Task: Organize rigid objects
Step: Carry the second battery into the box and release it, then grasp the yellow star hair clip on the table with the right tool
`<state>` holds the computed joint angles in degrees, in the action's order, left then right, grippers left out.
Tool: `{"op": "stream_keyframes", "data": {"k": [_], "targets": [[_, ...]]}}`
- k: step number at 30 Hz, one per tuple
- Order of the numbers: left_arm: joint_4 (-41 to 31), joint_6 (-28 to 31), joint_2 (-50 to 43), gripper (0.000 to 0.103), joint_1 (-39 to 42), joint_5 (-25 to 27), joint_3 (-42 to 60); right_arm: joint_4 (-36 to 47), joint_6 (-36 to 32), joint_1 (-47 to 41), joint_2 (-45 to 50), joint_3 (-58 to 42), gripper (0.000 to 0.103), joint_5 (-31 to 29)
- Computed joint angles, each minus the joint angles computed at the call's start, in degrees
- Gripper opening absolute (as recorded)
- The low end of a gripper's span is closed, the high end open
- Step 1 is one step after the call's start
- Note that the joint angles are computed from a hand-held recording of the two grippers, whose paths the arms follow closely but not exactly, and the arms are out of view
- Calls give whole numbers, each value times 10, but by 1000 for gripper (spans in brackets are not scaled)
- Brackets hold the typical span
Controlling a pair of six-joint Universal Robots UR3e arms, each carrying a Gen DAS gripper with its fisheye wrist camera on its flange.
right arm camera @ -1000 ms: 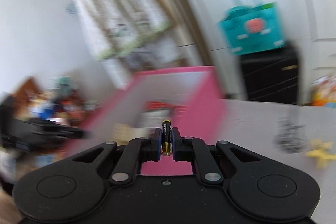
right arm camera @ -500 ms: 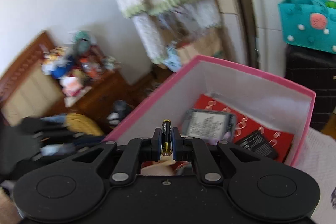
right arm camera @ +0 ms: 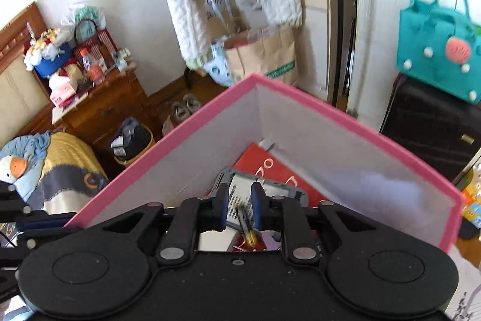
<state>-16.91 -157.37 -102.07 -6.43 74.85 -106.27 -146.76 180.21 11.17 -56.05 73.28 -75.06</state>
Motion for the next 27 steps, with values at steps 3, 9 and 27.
{"op": "stream_keyframes", "data": {"k": [3, 9, 27], "targets": [[1, -1, -1, 4, -1, 2, 1, -49, 2, -11, -59, 85, 23, 7], [6, -4, -4, 4, -6, 9, 2, -133, -17, -37, -226, 293, 27, 6], [22, -16, -4, 4, -22, 36, -1, -79, -126, -343, -722, 742, 38, 44]]}}
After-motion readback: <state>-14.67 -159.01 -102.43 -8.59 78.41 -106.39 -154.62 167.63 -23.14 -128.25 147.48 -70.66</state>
